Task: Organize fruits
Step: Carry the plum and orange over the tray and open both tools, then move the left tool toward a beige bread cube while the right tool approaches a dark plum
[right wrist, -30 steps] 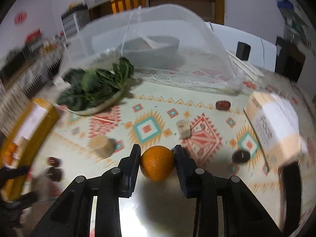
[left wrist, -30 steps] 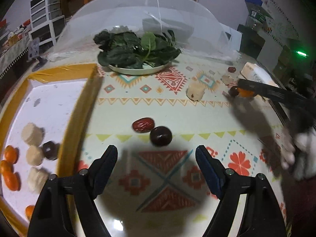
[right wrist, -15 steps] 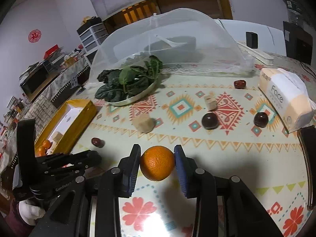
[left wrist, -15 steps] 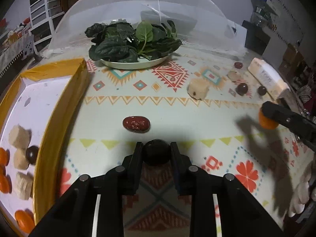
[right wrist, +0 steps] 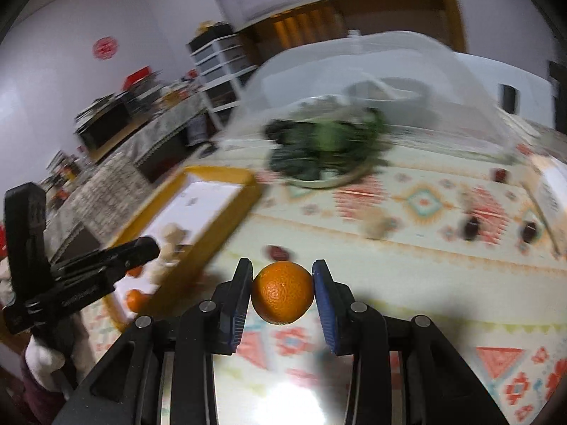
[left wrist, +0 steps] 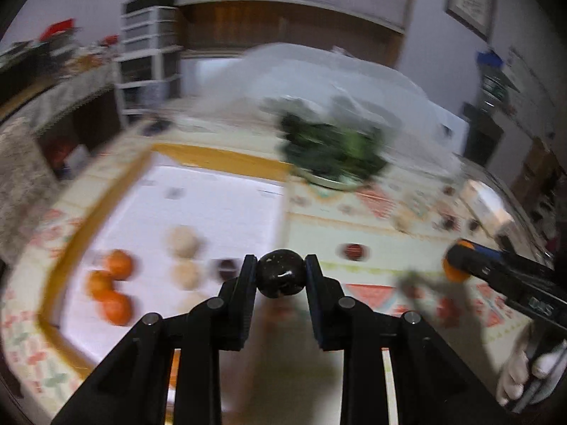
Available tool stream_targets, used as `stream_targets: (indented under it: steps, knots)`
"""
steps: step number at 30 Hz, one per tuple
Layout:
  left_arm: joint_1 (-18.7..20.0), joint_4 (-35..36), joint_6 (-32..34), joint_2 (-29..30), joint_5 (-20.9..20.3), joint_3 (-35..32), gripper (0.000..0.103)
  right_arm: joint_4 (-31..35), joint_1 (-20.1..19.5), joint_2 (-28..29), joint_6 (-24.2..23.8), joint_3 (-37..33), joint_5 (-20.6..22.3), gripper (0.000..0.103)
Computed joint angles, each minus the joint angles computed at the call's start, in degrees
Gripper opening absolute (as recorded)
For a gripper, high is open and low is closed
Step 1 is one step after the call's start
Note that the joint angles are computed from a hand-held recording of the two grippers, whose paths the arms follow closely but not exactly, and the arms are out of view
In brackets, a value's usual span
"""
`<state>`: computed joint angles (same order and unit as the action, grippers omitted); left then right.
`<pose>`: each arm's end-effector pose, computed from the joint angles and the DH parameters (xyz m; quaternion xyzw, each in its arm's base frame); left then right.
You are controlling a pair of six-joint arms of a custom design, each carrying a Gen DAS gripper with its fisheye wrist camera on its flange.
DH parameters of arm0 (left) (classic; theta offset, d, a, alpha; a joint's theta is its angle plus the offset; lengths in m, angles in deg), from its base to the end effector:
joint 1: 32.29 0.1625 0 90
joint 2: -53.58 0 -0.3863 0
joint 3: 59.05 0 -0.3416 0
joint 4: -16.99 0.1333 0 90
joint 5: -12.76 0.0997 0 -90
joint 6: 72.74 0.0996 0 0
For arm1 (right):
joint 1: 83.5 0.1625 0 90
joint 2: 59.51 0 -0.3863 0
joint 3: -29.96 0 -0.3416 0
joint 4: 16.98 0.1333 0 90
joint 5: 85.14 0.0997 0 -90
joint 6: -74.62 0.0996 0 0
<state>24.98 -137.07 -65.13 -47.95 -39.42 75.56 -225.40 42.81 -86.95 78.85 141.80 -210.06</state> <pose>-0.0176 -0.3869 0.3384 0.2331 0.8856 -0.3145 0.2499 0.3602 -0.3614 -0.0114 0.1677 -0.9009 0.3612 0.1725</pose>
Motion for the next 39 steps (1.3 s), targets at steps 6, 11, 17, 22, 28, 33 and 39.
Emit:
stream_targets:
  steps: [6, 11, 17, 22, 28, 33, 39]
  knots:
    - [9.0, 1.0, 2.6, 1.7, 2.1, -6.8, 0.026, 12.4, 2.0, 9.4, -3.1, -17.1, 6.6, 0.038]
    - [17.1, 3.7, 2.9, 6.0, -1.6, -13.2, 0.026, 24.3, 2.2, 17.4, -3.8, -31.2, 7.9, 0.038]
    - [19.6, 4.6, 3.7, 6.9, -3.3, -16.0, 0.041, 31.6, 1.7, 23.2, -3.6, -41.0, 7.1, 0.038]
    - [20.7, 1.8, 3.3, 4.3, -9.2, -15.6, 0.077, 33.1, 2.0, 25.3, -4.9, -44.1, 5.1, 0.039]
    - [17.4, -6.6, 5.7, -1.9, -11.8, -10.8, 0.088, 27.2, 3.1, 24.1, -6.4, -41.4, 4.9, 0.046]
    - [11.7, -2.5, 3.1, -8.3, -10.7, -7.9, 0.088, 18.4, 4.8, 20.9, -7.4, -35.4, 2.4, 0.058]
    - [-10.4, -22.3, 9.9, -18.0, 15.6, 5.0, 0.103, 4.7, 8.1, 15.2, -10.5, -24.2, -6.9, 0.063]
